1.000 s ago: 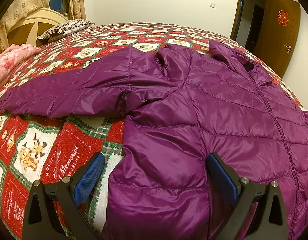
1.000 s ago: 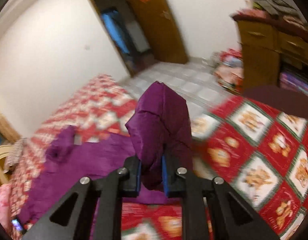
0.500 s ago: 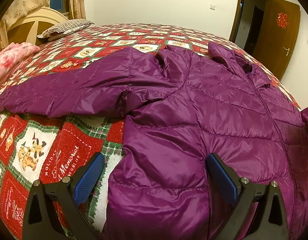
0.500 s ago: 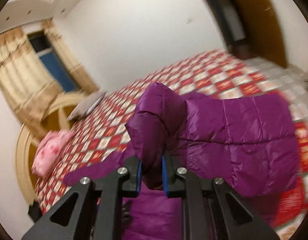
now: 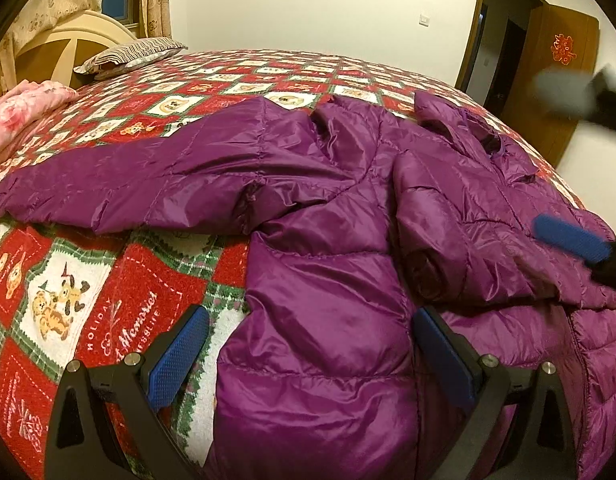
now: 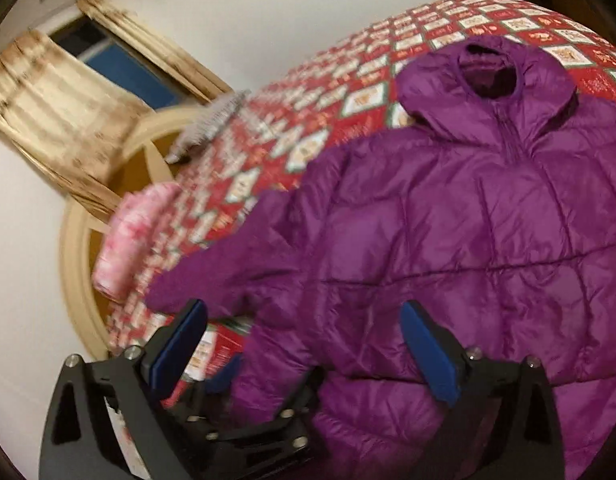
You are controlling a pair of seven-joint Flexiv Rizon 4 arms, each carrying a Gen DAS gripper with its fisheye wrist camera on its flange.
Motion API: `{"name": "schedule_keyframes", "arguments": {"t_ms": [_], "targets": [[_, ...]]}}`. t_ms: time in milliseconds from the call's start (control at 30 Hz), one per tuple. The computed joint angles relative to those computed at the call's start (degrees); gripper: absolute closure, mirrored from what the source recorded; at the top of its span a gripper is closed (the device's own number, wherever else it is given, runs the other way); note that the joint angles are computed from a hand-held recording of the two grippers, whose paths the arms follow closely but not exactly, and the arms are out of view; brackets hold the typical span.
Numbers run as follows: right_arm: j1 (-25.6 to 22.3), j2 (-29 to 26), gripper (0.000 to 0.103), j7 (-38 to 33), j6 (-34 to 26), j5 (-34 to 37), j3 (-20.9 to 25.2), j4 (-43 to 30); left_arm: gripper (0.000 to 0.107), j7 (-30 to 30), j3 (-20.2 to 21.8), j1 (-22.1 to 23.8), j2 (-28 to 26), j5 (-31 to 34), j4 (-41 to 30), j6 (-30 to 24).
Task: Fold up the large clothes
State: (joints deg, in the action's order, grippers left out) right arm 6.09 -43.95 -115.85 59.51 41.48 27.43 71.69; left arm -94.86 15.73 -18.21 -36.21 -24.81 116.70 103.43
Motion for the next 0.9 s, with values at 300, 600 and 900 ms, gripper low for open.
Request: {"name": "schedule_keyframes", "arguments": {"t_ms": [300,600,900], "targets": [[7.1,10.8,0.054,11.0,22.0,-12.6,-18.9,16.9,0.005,-0.9,11.5,-9.6,-0.8,0.2,-2.9,-9.1],[5.8,6.0,0.062,25.5,16.8,-23.5,-27.3,17.8,0.005,-10.1,34.3,-26.0,-9.1,6.2,-16.2,-18.8],[5.4,6.0,0.050,28.0,27.1,-30.4,-26.5,25.1,0.005,-18.8,29.7,-19.8,-14.3,6.3,-22.5,-28.3]]}}
